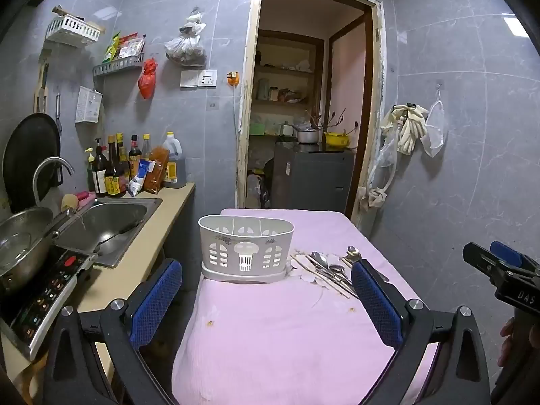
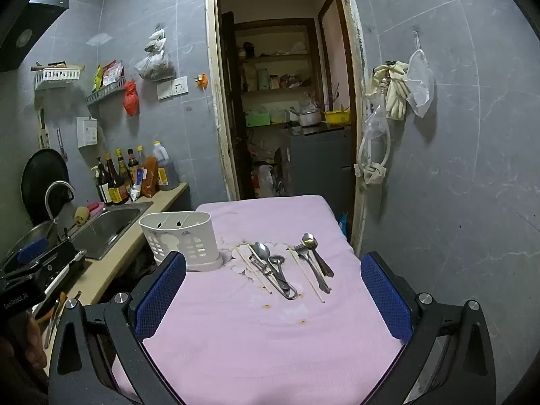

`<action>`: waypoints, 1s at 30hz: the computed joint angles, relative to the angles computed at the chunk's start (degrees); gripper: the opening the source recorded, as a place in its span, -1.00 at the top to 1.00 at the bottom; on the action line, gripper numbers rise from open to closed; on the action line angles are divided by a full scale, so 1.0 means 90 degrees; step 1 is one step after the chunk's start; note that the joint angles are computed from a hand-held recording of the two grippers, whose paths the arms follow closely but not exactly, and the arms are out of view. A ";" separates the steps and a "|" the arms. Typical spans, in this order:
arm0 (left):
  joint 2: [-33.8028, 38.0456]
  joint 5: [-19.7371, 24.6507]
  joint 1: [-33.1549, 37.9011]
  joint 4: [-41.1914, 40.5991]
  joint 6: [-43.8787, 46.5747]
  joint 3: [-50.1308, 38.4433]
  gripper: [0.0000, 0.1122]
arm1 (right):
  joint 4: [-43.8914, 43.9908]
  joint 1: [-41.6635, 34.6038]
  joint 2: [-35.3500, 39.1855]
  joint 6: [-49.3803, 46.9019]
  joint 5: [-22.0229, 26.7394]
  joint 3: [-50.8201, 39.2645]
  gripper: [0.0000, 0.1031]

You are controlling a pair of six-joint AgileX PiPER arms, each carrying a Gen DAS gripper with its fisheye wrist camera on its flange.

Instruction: Organize utensils

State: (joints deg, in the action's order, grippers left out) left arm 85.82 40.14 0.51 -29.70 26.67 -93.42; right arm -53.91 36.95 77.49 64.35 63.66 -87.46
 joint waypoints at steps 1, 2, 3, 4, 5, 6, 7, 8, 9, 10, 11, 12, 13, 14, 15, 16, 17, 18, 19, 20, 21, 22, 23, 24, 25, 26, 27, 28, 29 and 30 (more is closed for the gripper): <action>0.0010 0.0046 0.0003 0.0017 -0.0044 -0.0028 -0.80 | 0.0005 0.0002 0.0004 -0.0003 0.0001 -0.0003 -0.98; 0.0011 0.0060 0.0005 0.0024 -0.0065 -0.0036 -0.80 | 0.0006 0.0007 0.0014 -0.0017 0.0011 -0.0014 -0.98; 0.0019 0.0075 0.0001 0.0045 -0.0086 -0.0053 -0.80 | 0.0011 0.0010 0.0019 -0.0026 0.0016 -0.0019 -0.98; 0.0022 0.0077 -0.0001 0.0050 -0.0084 -0.0054 -0.80 | 0.0011 0.0010 0.0019 -0.0026 0.0016 -0.0019 -0.98; 0.0016 0.0059 -0.0002 0.0042 -0.0077 -0.0041 -0.80 | 0.0013 0.0012 0.0019 -0.0028 0.0023 -0.0019 -0.98; 0.0015 0.0053 -0.0005 0.0048 -0.0082 -0.0037 -0.80 | 0.0013 0.0010 0.0014 -0.0023 0.0024 -0.0013 -0.98; 0.0017 0.0061 -0.0002 0.0039 -0.0078 -0.0042 -0.80 | 0.0010 0.0007 0.0008 -0.0016 0.0026 -0.0006 -0.98; 0.0012 0.0051 0.0000 0.0029 -0.0069 -0.0034 -0.80 | -0.0013 0.0038 0.0056 -0.0038 0.0050 -0.0047 -0.98; 0.0011 0.0047 -0.0001 0.0041 -0.0084 -0.0031 -0.80 | -0.0014 0.0038 0.0055 -0.0033 0.0055 -0.0047 -0.98; 0.0011 0.0047 -0.0001 0.0041 -0.0084 -0.0031 -0.80 | -0.0014 0.0038 0.0055 -0.0033 0.0055 -0.0047 -0.98; 0.0015 0.0060 0.0001 0.0029 -0.0077 -0.0038 -0.80 | -0.0013 0.0038 0.0054 -0.0029 0.0064 -0.0047 -0.98; 0.0014 0.0056 -0.0003 0.0037 -0.0084 -0.0036 -0.80 | -0.0013 0.0038 0.0054 -0.0029 0.0064 -0.0047 -0.98; 0.0012 0.0055 -0.0005 0.0047 -0.0092 -0.0036 -0.80 | -0.0009 0.0038 0.0053 -0.0030 0.0072 -0.0047 -0.98; 0.0015 0.0065 0.0001 0.0027 -0.0082 -0.0040 -0.80 | -0.0007 0.0036 0.0050 -0.0029 0.0073 -0.0045 -0.98; 0.0016 0.0071 0.0004 0.0021 -0.0078 -0.0042 -0.80 | 0.0000 0.0032 0.0048 -0.0032 0.0075 -0.0044 -0.98; 0.0016 0.0071 0.0004 0.0021 -0.0078 -0.0042 -0.80 | 0.0008 0.0029 0.0049 -0.0038 0.0084 -0.0046 -0.98; 0.0018 0.0078 0.0007 0.0013 -0.0075 -0.0045 -0.80 | 0.0012 0.0028 0.0048 -0.0042 0.0092 -0.0046 -0.98; 0.0018 0.0078 0.0007 0.0013 -0.0075 -0.0045 -0.80 | 0.0039 -0.0012 0.0069 -0.0109 0.0024 -0.0080 -0.98; 0.0020 0.0081 0.0007 0.0011 -0.0067 -0.0045 -0.80 | -0.0014 0.0063 0.0000 -0.0025 0.0057 0.0032 -0.98; 0.0023 0.0091 0.0009 0.0020 -0.0082 -0.0053 -0.80 | -0.0020 0.0075 -0.0012 -0.0018 0.0069 0.0045 -0.98; 0.0020 0.0088 0.0007 0.0026 -0.0092 -0.0053 -0.80 | -0.0020 0.0070 -0.0008 -0.0017 0.0064 0.0047 -0.98; 0.0020 0.0090 0.0009 0.0029 -0.0097 -0.0054 -0.80 | 0.0010 0.0029 0.0022 -0.0050 0.0037 0.0013 -0.98; 0.0020 0.0087 0.0004 0.0038 -0.0103 -0.0053 -0.80 | 0.0007 0.0038 0.0012 -0.0047 0.0050 0.0021 -0.98; 0.0020 0.0087 0.0004 0.0038 -0.0103 -0.0053 -0.80 | 0.0000 0.0050 0.0001 -0.0042 0.0065 0.0031 -0.98; 0.0020 0.0087 0.0004 0.0038 -0.0103 -0.0053 -0.80 | -0.0009 0.0065 -0.0012 -0.0034 0.0082 0.0042 -0.98; 0.0020 0.0087 0.0004 0.0038 -0.0103 -0.0053 -0.80 | -0.0017 0.0079 -0.0026 -0.0028 0.0100 0.0053 -0.98; 0.0020 0.0087 0.0004 0.0038 -0.0103 -0.0053 -0.80 | -0.0029 0.0096 -0.0041 -0.0019 0.0120 0.0065 -0.98; 0.0020 0.0087 0.0004 0.0038 -0.0103 -0.0053 -0.80 | -0.0038 0.0042 0.0048 0.0038 -0.0002 0.0080 -0.98; 0.0023 0.0095 0.0003 0.0036 -0.0100 -0.0058 -0.80 | 0.0005 -0.0001 0.0067 -0.0019 -0.0023 0.0036 -0.98; 0.0025 0.0107 0.0006 0.0032 -0.0095 -0.0064 -0.80 | 0.0013 -0.0004 0.0071 -0.0033 -0.0016 0.0021 -0.98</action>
